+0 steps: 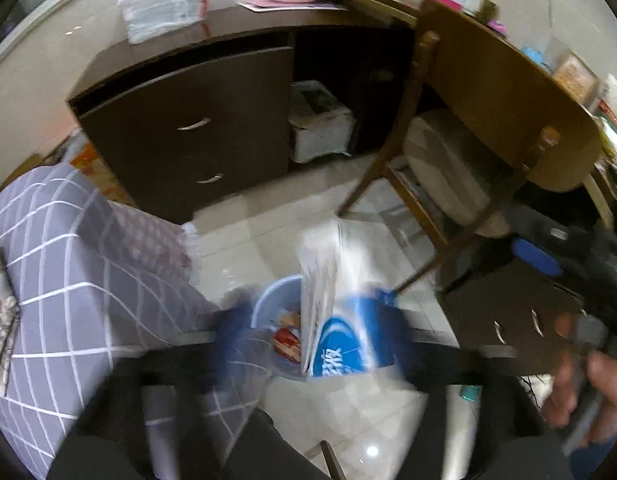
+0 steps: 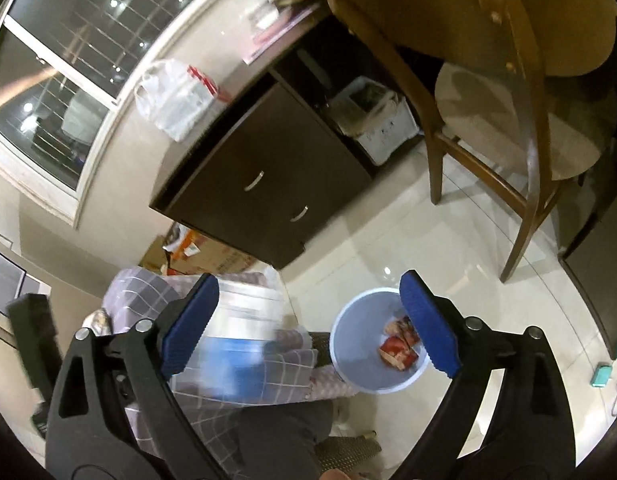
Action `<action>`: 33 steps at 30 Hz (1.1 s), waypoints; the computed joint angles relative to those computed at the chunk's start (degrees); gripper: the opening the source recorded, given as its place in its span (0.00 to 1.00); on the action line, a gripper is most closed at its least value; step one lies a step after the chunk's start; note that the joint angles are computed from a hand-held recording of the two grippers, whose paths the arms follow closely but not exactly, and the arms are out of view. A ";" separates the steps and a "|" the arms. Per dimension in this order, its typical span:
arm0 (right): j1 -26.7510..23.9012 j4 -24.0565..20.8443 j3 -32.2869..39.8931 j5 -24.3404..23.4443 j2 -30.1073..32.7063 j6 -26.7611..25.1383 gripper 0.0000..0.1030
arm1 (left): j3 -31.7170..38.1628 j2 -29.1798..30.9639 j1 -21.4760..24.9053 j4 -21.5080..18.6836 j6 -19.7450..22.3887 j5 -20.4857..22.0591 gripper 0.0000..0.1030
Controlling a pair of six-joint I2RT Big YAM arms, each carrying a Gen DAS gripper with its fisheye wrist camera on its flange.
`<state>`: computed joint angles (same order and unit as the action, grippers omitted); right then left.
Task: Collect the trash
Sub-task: 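Move both empty tools back over the table trash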
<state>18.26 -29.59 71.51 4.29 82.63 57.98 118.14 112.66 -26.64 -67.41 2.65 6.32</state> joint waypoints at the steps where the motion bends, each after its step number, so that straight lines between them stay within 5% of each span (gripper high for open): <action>1: 0.10 -0.07 0.02 0.07 -0.30 -0.08 0.91 | -0.98 -0.81 0.10 1.55 -0.73 -0.96 0.83; 16: 6.00 -6.48 8.52 6.86 1.51 -4.13 0.94 | -12.89 -14.45 3.82 11.44 -3.61 -0.54 0.87; 33: 16.45 -14.62 32.51 11.37 12.32 -14.60 0.94 | -22.89 -26.90 13.72 18.30 -3.81 1.12 0.89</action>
